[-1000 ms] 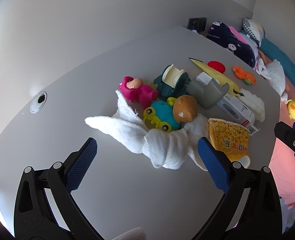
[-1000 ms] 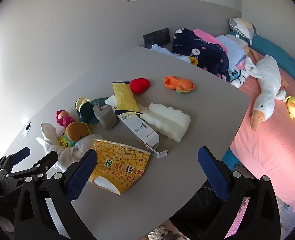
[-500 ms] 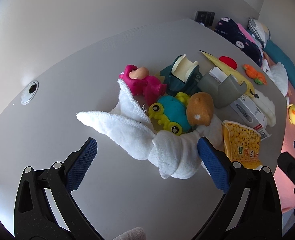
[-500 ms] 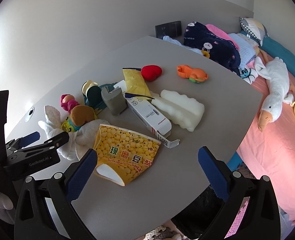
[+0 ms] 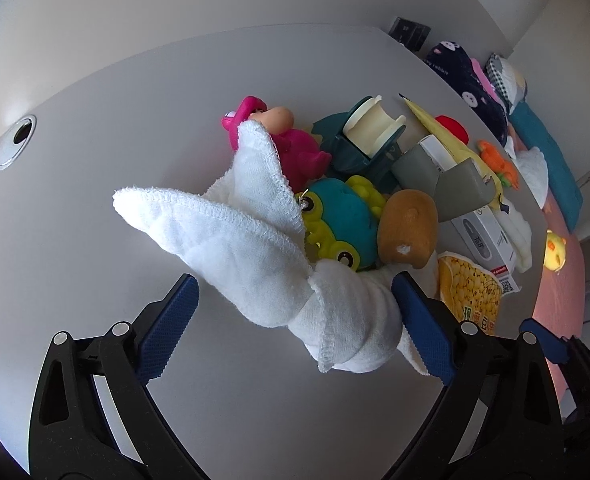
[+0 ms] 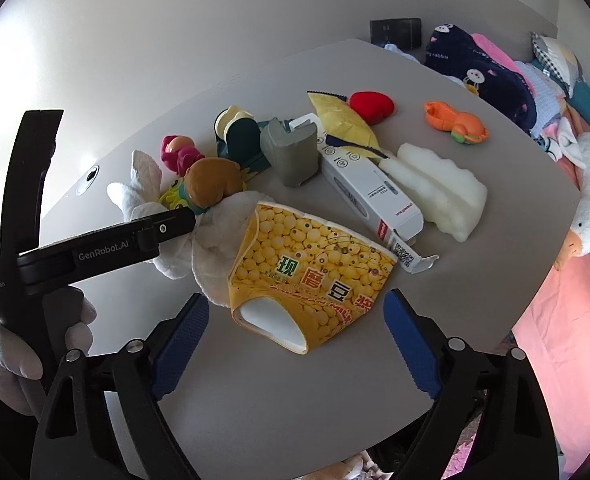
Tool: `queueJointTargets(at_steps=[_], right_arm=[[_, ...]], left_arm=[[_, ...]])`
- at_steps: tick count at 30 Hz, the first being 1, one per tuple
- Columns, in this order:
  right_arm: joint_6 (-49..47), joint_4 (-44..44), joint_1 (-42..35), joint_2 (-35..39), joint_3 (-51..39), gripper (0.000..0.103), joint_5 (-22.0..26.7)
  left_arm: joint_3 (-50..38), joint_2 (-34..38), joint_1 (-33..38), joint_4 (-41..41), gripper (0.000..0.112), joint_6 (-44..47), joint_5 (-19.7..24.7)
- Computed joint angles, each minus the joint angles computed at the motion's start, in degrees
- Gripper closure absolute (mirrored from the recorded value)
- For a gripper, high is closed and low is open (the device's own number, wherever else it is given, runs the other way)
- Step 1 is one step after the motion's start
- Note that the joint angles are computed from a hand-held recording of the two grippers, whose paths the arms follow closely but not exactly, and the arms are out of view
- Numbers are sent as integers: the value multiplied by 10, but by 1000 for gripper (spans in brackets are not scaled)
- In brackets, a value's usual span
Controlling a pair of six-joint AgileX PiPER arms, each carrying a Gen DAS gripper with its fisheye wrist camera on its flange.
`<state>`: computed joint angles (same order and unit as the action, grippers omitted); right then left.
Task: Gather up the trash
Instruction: 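Close left tool on white towel while right tool grasps yellow corn-print cup, then carry towel in left tool to black bin while right tool carries cup, release both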
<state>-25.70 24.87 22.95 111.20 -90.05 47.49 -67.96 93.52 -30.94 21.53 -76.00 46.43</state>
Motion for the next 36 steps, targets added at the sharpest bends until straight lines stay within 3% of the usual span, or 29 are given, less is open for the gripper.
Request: queueJointTargets(at_steps=[2,8,12,13,16,23,36], right_arm=[[2,-2,2,13,-12,33,18],[-23,9,4,14,-8,38,16],[-53,23,6,-5,15,48,-10],[-65,32,4,-9,17,65,-9],[-89,55,-2,-18,17,69,-3],[-113,113,-33,-30,13,77,22],[-170,194,-80,-112,73,78,21]], left_arm=[[6,-7,7,-20,28,19,-16],[34,-33,10,-41,53,34,-64],[29,-30,-1,-16,61,26,-73],[29,-30,-7,-3,63,16,-71],[32,-39,-22,31,67,-9,-66],[25,-68,-63,95,68,-58,-13],[-46,-88,-155,182,68,-88,106]])
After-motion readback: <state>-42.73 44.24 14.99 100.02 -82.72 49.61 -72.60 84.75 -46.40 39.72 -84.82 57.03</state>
